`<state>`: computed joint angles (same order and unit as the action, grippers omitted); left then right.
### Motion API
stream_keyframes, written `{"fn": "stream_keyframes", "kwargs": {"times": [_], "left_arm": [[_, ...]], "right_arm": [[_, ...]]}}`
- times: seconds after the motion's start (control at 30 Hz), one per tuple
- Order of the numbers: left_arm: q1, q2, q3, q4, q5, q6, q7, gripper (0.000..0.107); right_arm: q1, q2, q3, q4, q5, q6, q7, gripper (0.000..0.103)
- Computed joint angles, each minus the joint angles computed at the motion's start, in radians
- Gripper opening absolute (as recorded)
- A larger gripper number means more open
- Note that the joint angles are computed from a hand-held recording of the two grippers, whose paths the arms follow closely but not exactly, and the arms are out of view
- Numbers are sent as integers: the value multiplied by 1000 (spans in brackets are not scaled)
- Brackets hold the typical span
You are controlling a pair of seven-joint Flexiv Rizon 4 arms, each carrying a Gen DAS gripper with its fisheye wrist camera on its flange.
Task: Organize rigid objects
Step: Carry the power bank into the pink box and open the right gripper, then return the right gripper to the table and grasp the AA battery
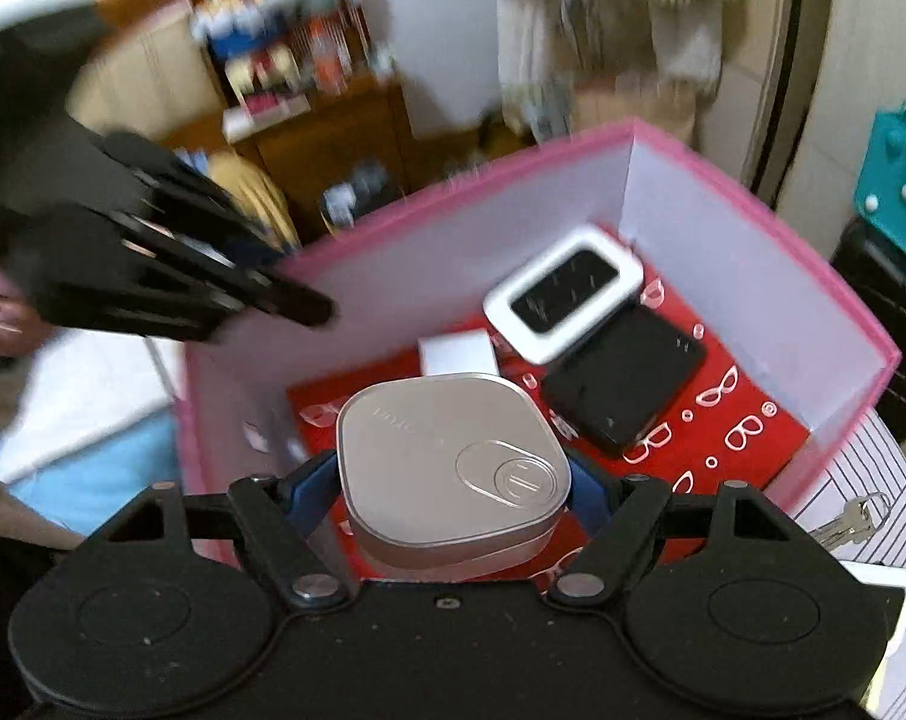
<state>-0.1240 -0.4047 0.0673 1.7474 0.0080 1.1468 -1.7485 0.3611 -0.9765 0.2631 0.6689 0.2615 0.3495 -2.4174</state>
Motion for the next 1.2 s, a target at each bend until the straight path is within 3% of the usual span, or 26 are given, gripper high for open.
{"fn": "stream_keyframes", "kwargs": {"times": [0.2, 0.33, 0.43, 0.63, 0.87, 1.0, 1.2], "left_arm": [[13, 0, -22, 11, -35, 11, 34, 9], [18, -2, -27, 12, -54, 11, 50, 9], [23, -2, -33, 18, -72, 16, 63, 9], [-8, -6, -2, 12, -28, 26, 34, 9], [-21, -9, 9, -2, 6, 17, -10, 9], [-18, -7, 7, 1, 3, 20, -29, 9], [-35, -12, 22, -31, 38, -28, -65, 9]], "right_arm": [[87, -120, -65, -177, -122, -141, 20, 82], [110, -73, -99, -34, -159, 68, 25, 82], [64, -28, -53, 32, -125, 144, 29, 83], [-96, 122, 59, 251, 59, 361, -18, 84], [-247, 253, 124, 523, 195, 599, -230, 84], [-262, 261, 103, 633, 205, 724, -211, 84], [-266, 234, 88, 712, 119, 773, -161, 76]]}}
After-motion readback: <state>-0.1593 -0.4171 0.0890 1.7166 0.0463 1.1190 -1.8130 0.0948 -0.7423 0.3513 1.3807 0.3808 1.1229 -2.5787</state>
